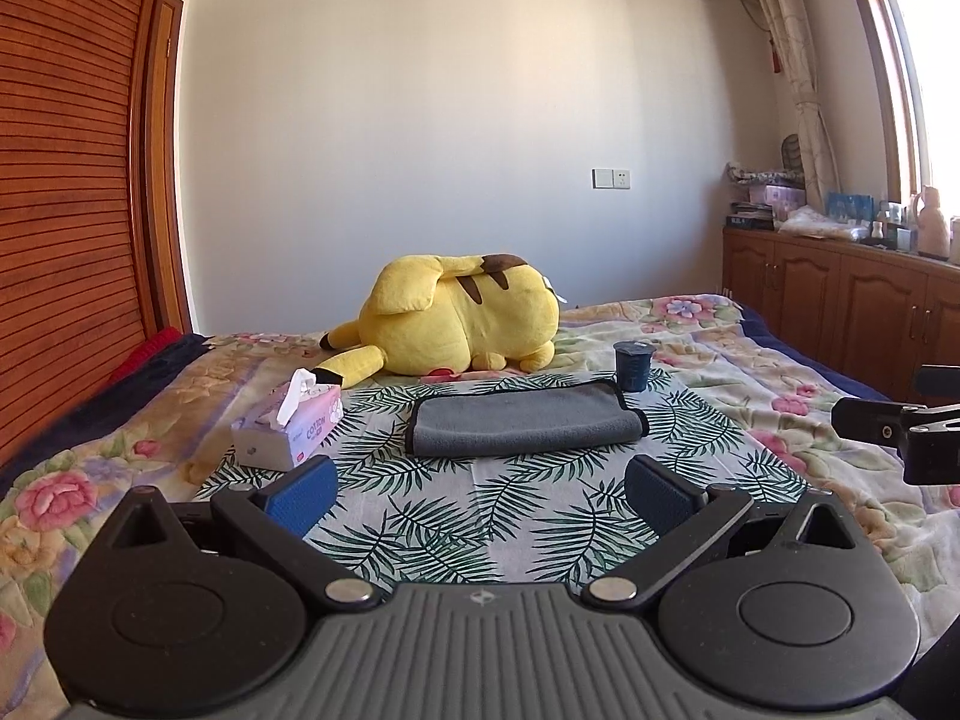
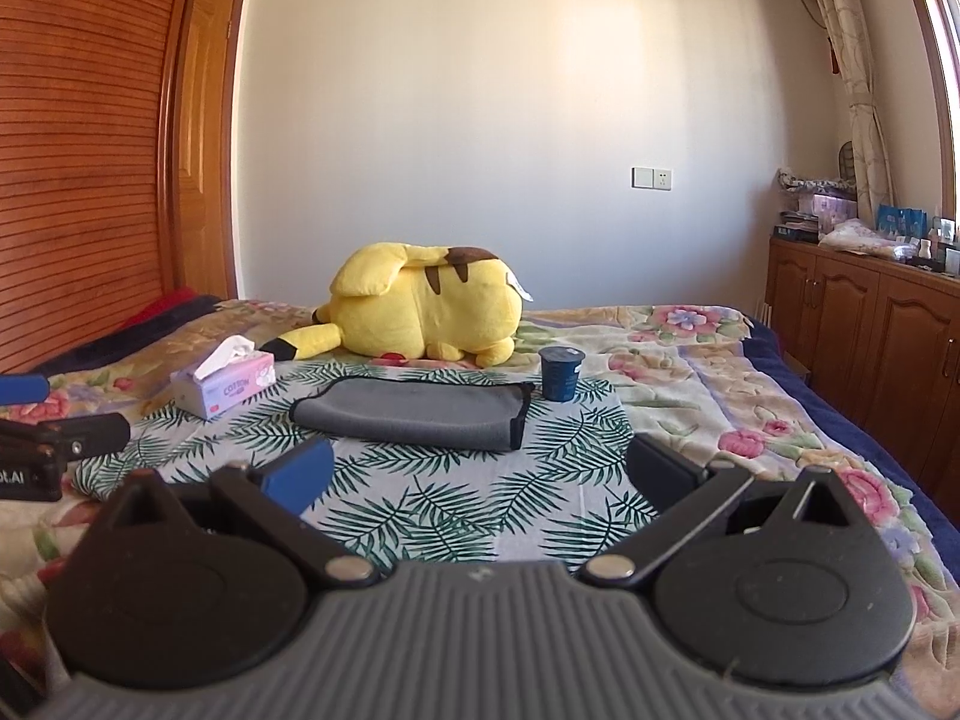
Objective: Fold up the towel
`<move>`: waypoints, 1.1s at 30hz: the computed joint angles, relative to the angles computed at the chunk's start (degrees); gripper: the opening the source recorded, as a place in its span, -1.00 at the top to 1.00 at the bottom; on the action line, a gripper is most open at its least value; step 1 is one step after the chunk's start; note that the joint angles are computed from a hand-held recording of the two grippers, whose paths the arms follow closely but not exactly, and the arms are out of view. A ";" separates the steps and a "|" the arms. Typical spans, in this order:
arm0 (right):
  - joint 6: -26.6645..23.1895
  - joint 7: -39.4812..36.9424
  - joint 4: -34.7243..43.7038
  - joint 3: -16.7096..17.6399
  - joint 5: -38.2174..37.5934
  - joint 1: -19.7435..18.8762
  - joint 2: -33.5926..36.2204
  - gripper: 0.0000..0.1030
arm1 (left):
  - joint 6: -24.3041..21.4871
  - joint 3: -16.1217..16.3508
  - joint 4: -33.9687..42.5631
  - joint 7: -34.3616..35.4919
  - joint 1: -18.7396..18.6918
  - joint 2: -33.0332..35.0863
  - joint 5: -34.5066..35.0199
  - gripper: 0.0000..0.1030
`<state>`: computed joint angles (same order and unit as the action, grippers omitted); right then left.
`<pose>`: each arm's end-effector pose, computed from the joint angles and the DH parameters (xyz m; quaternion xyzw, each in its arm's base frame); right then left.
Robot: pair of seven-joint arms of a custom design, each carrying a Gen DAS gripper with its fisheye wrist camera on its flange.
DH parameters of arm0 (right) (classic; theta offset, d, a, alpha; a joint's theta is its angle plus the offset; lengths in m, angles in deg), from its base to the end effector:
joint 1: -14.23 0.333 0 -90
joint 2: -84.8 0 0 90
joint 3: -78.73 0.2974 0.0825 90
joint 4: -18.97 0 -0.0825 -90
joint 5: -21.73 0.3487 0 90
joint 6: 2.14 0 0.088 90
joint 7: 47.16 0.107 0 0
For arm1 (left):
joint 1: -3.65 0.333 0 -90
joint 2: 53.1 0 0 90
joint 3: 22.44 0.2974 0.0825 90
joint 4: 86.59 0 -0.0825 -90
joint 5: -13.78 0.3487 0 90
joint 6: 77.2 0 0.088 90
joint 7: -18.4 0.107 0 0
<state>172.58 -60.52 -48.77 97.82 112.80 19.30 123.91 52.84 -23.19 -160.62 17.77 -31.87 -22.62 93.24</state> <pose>0.7076 0.1468 0.4556 -0.6713 0.4092 -0.3092 0.5351 0.5893 -0.3985 0.5012 -0.6269 0.5079 -0.3407 0.4828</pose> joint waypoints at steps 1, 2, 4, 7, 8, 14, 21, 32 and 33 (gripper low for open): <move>-0.02 0.04 -0.10 0.01 -0.04 -0.02 -0.05 -1.00 | 0.00 0.01 0.00 0.00 0.00 0.00 0.00 -0.69; -0.03 -0.08 -0.19 0.06 0.06 -0.07 -0.12 -1.00 | -0.03 0.01 0.02 -0.02 -0.02 0.02 0.00 -0.69; -0.03 -0.23 -0.16 0.08 0.20 -0.08 -0.12 -1.00 | -0.01 0.03 -0.08 -0.09 -0.02 -0.02 0.05 -0.69; 0.00 -0.33 -0.15 0.05 0.27 -0.07 -0.13 -1.00 | 0.02 0.03 -0.24 -0.27 -0.03 -0.10 0.17 -0.69; -0.05 -0.40 -0.21 0.04 0.34 -0.09 -0.19 -1.00 | 0.01 0.01 -0.24 -0.27 -0.02 -0.10 0.18 -0.69; -0.05 -0.48 -0.21 -0.10 0.47 0.03 -0.20 -1.00 | -0.06 -0.03 -0.39 -0.38 0.03 -0.24 0.33 -0.69; -0.09 -0.61 -0.21 -0.20 0.67 0.09 -0.20 -1.00 | -0.09 -0.10 -0.42 -0.36 0.08 -0.25 0.37 -0.69; -0.10 -0.87 -0.23 -0.31 0.94 0.18 -0.23 -1.00 | -0.06 -0.11 -0.50 -0.39 0.10 -0.29 0.47 -0.69; -0.20 -0.62 -0.28 -0.43 0.69 0.18 -0.26 -1.00 | -0.07 -0.13 -0.44 -0.37 0.10 -0.26 0.43 -0.69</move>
